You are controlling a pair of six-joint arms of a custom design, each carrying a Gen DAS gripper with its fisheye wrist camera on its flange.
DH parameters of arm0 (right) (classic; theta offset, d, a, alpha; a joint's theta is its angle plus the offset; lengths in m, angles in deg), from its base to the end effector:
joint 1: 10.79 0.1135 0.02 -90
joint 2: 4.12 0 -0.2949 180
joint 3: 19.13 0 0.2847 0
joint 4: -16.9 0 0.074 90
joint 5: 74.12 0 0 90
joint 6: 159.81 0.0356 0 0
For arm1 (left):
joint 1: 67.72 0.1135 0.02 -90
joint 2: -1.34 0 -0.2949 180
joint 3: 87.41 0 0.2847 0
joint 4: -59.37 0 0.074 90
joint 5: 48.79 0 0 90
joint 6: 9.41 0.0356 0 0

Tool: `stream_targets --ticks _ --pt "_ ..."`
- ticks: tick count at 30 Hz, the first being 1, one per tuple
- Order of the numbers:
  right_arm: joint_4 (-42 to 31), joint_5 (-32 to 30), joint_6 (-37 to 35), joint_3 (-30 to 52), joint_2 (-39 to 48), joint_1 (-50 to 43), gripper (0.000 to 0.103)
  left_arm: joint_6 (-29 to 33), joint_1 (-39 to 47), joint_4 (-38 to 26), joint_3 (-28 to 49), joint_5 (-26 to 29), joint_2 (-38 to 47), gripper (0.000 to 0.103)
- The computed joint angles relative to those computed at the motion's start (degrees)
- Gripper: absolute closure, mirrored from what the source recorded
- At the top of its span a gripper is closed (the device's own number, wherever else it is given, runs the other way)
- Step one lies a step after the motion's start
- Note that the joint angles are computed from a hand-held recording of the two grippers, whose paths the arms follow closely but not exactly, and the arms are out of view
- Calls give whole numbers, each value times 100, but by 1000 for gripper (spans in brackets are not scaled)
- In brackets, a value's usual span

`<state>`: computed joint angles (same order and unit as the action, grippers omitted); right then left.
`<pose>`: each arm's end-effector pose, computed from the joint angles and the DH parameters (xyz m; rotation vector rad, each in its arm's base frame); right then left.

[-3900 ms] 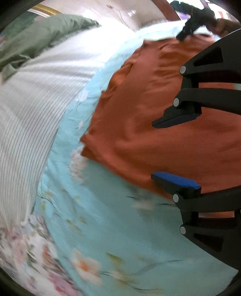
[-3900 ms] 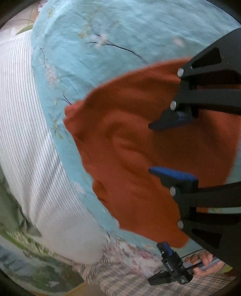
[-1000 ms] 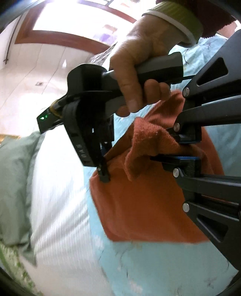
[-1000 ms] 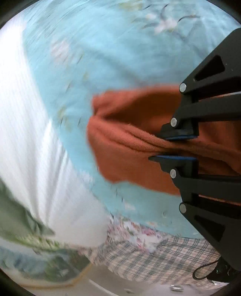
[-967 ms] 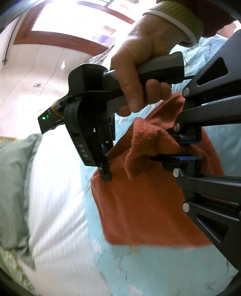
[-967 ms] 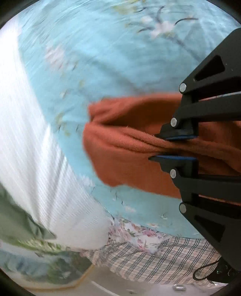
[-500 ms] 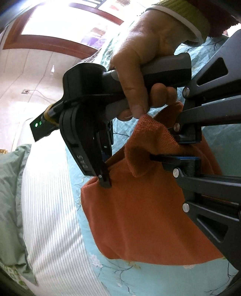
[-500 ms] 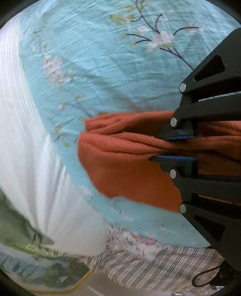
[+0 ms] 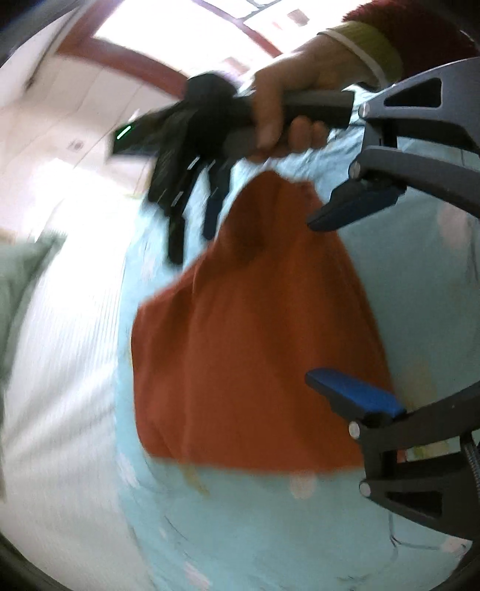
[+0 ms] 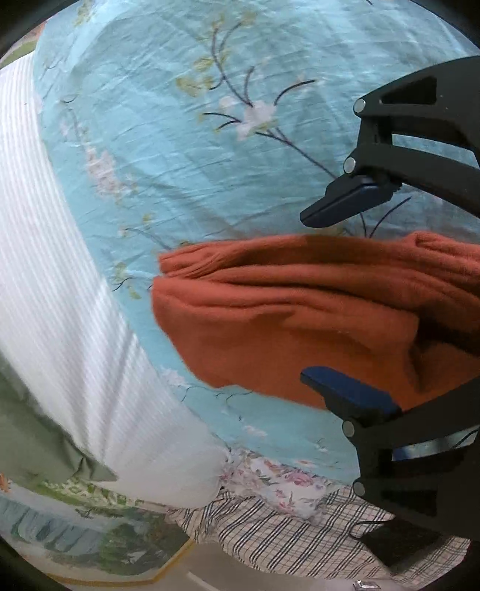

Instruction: Fold small clothes

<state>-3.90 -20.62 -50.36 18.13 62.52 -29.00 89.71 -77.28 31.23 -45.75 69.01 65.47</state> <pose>0.2126 -0.0477 0.1657 0.4921 2.3116 0.7830 0.2155 -0.0531 0.1885 0.5980 2.3286 -0.5959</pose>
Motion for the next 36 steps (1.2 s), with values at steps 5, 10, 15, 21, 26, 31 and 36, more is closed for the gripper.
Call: stream_targets --ticks 5,10,15,21,26,31,36 --pt "380 -298 171 73 561 -29 25 148 1229 -171 815 648 1389 23" --pt "616 -480 218 201 986 16 25 45 1605 -516 1760 1105 3011 23" --pt "874 -497 466 211 1317 122 61 -83 1451 -610 2510 1528 3971 23" --pt "1047 -349 1023 -99 609 389 75 -356 1140 -189 2646 1338 4169 64" --pt "1450 -69 1723 -240 175 1384 79 99 1649 -443 2231 1628 3446 81" --pt "2532 748 2554 -85 693 3175 81 1007 2659 -1156 1847 1712 2529 82" --pt "3455 1192 3041 420 1652 4304 81 2259 4167 -2323 2130 2019 2075 82"
